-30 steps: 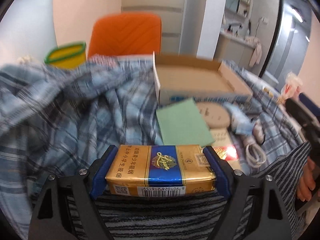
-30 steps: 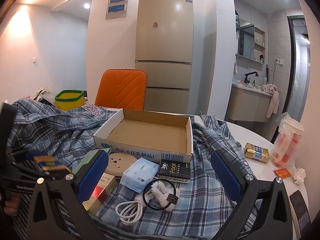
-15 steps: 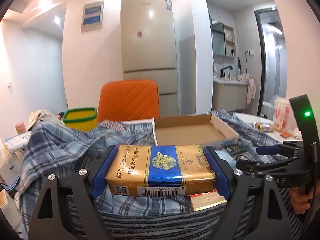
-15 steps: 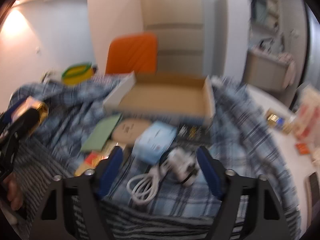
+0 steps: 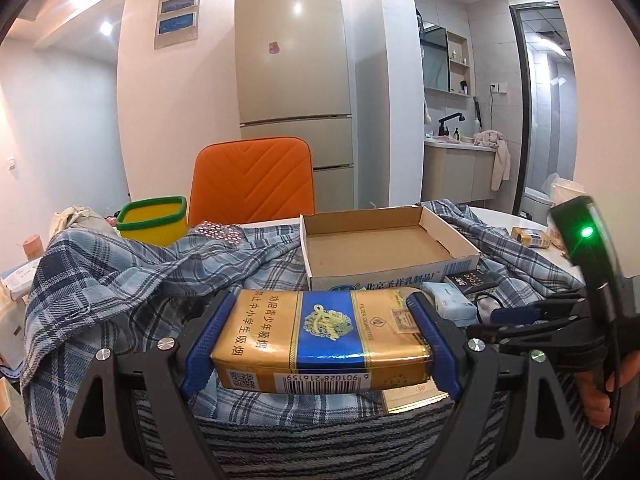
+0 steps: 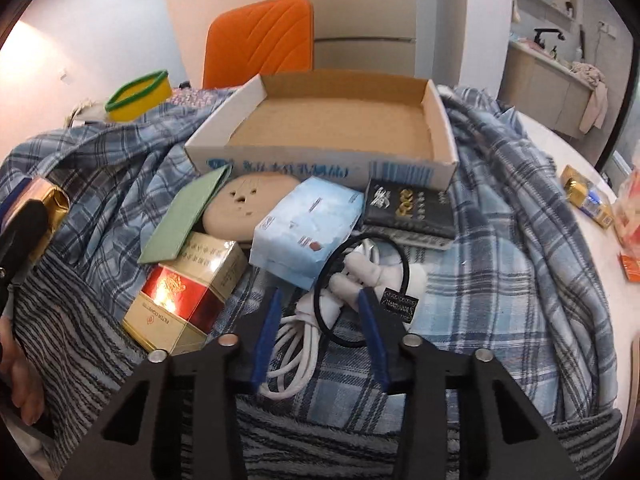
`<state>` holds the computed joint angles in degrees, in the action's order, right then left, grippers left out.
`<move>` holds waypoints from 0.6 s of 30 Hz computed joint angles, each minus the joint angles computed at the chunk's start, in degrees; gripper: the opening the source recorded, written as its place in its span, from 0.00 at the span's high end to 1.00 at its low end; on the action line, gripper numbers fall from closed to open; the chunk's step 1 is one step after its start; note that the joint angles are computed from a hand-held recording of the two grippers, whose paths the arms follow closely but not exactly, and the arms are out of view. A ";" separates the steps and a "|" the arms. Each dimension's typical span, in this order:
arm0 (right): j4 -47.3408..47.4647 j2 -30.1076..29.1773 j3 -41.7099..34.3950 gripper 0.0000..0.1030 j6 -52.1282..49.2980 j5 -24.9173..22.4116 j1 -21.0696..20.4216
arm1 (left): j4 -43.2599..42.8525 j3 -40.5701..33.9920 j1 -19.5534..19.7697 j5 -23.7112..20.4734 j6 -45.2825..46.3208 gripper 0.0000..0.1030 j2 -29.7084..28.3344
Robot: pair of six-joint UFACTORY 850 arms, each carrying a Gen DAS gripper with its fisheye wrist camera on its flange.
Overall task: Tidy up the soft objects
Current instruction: 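Lift the gold pack with the left gripper while the right gripper grasps the white earbuds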
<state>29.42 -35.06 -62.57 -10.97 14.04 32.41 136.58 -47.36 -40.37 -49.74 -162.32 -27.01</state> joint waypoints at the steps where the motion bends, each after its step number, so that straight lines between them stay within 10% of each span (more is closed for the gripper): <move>1: -2.77 0.84 1.30 0.60 2.51 2.13 0.23 | 0.03 0.02 0.00 -0.07 -0.03 0.18 -0.02; 18: -13.98 -1.69 -2.07 0.78 13.35 -6.36 -1.09 | -0.26 0.01 0.08 0.77 0.38 0.18 0.08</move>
<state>15.43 -36.75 -64.64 2.38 7.68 31.32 136.32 -47.35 -40.28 -48.97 -161.94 -26.93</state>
